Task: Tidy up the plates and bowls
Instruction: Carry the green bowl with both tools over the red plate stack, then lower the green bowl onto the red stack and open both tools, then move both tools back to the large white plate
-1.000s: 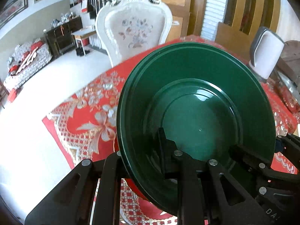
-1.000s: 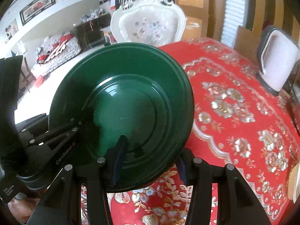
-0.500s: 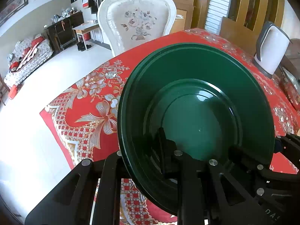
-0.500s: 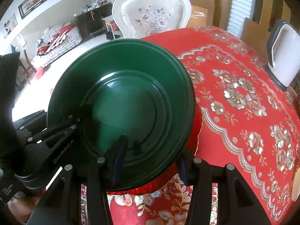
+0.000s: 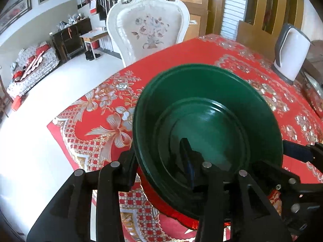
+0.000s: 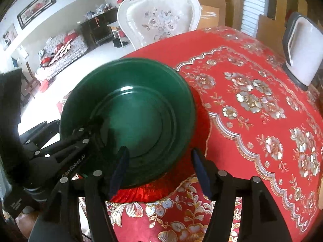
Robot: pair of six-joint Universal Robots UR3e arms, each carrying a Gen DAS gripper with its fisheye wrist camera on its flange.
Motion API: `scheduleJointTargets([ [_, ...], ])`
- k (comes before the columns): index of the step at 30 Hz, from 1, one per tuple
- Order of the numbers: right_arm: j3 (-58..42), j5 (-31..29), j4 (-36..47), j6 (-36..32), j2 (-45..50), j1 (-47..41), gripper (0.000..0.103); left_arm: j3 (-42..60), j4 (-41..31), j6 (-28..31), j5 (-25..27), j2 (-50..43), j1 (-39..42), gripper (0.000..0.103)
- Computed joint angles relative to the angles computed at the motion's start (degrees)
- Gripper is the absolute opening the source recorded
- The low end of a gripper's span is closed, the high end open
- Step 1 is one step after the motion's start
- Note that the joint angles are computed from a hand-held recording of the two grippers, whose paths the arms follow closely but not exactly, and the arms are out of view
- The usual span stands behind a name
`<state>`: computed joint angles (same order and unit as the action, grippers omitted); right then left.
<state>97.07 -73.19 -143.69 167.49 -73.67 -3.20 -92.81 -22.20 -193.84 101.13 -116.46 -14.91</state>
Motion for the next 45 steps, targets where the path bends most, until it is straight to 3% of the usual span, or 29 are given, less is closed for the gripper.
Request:
scheduleJointTargets([
  [12,6.29,4.40,-2.66,0.72,-5.90,-5.22,0.064,-3.90,4.71,-0.32,4.32,4.27,-0.74,0.039],
  [18,10.17,6.67,-2.98,0.60,-9.26,-9.35,0.065,-3.15,4.94,0.72,3.95,5.55,-2.39,0.039],
  [30,24.14,11.78,0.69,-4.07,-25.44,-26.25,0.067,14.05,-0.59,2.97,1.96,-3.36,-14.22,0.039],
  [38,31.68,17.22,12.70,-13.33,-39.40,-44.16,0.068,32.39,-8.41,4.60,0.58,-14.17,-23.00,0.039],
  [45,33.28,23.00,33.08,-28.38,-51.76,-64.11,0.068,51.90,-17.81,5.23,-0.71,-24.80,-28.96,0.039],
])
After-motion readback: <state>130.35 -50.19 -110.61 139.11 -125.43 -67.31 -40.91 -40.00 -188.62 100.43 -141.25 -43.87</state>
